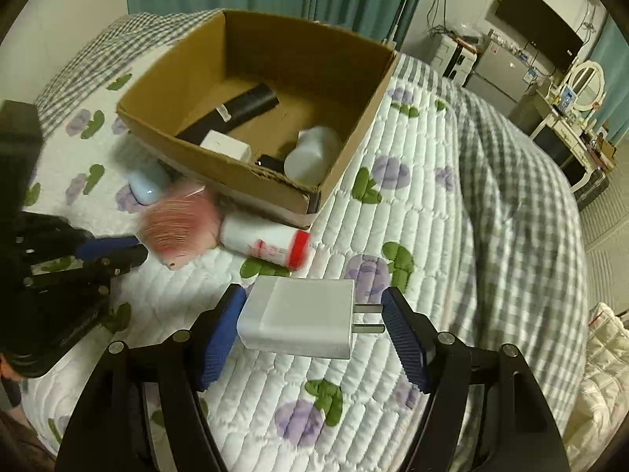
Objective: Organize rigid objects
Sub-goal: 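Grasp the pink printed card box by its edge with the left gripper, then lower the pink card box into the box with the left gripper while the right drops the white charger in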
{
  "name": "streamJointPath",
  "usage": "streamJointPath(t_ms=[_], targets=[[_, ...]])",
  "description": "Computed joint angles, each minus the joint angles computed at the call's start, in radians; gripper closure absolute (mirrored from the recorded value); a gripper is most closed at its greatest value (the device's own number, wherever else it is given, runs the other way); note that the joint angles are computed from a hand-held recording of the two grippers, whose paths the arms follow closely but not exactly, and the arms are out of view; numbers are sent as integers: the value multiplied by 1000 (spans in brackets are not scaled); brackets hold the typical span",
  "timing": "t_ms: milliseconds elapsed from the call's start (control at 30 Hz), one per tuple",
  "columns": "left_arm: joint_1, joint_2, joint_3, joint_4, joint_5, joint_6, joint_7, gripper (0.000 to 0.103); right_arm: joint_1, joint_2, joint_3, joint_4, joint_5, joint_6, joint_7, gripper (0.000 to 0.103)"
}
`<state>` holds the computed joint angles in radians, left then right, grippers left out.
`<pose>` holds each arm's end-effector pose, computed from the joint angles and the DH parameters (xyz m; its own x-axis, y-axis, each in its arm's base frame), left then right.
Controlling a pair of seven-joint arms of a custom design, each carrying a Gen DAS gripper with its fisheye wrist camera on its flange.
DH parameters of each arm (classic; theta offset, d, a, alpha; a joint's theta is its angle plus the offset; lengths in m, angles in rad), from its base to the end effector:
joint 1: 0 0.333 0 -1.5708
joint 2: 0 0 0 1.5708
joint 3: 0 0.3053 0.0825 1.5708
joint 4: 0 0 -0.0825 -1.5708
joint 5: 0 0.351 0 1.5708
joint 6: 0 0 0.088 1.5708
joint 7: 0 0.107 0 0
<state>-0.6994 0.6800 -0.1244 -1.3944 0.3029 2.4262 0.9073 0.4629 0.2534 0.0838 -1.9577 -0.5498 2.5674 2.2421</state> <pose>0.5075 -0.5147 0.3540 -0.3174 -0.9465 0.0591 -0.8845 0.2729 -0.3785 0.5145 0.3194 0.3936 0.2381 -0.9591 0.1528 -0.8458 -0.2822 -0.4528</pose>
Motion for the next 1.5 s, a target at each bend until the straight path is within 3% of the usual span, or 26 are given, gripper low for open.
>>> streamJointPath(t_ms=[167, 233, 300, 333, 367, 433, 500, 567, 600, 633, 833, 967, 1100, 1233, 1500], targets=[[27, -49, -13, -93, -3, 121, 42, 102, 10, -35, 2, -15, -23, -15, 29, 32], [-15, -48, 38, -83, 58, 134, -1, 98, 10, -41, 4, -18, -32, -17, 38, 32], [-15, -18, 44, -31, 72, 104, 8, 79, 8, -41, 3, -18, -39, -15, 44, 32], [-13, -3, 43, -8, 70, 96, 10, 54, 6, -39, 3, -17, -40, -12, 47, 32], [-15, 8, 50, 1, 80, 114, 2, 39, 3, -37, 4, -19, -36, -8, 44, 32], [-22, 31, 66, 26, 104, 139, 4, 39, -3, -34, 4, -23, -30, 4, 40, 32], [-37, 88, 87, 113, 94, 98, 36, 40, -9, -28, 3, -27, -22, 16, 32, 32], [-8, 110, 52, 145, 85, 88, 76, 56, -18, -21, 2, -34, -7, 30, 24, 32], [-5, 130, 47, 175, 74, 68, 100, 74, -22, -18, 1, -37, 2, 36, 19, 32], [0, 146, 40, 201, 59, 54, 123, 81, -27, -15, 0, -43, 10, 44, 14, 32], [13, 144, 25, 198, -3, 78, 188, 92, -39, -1, -9, -57, 35, 65, 3, 32], [-17, 101, 65, 153, 20, 88, 143, 93, -36, -13, -13, -62, 28, 64, 14, 32], [-18, 19, 68, 67, 51, 98, 116, 93, -26, -40, -12, -59, 3, 54, 34, 32], [-40, -59, 96, 6, 144, 116, 50, 93, -15, -75, -7, -45, -39, 43, 64, 32], [-1, -156, 87, -5, 269, 174, -24, 93, 3, -114, 10, 52, -145, 17, 119, 32]])
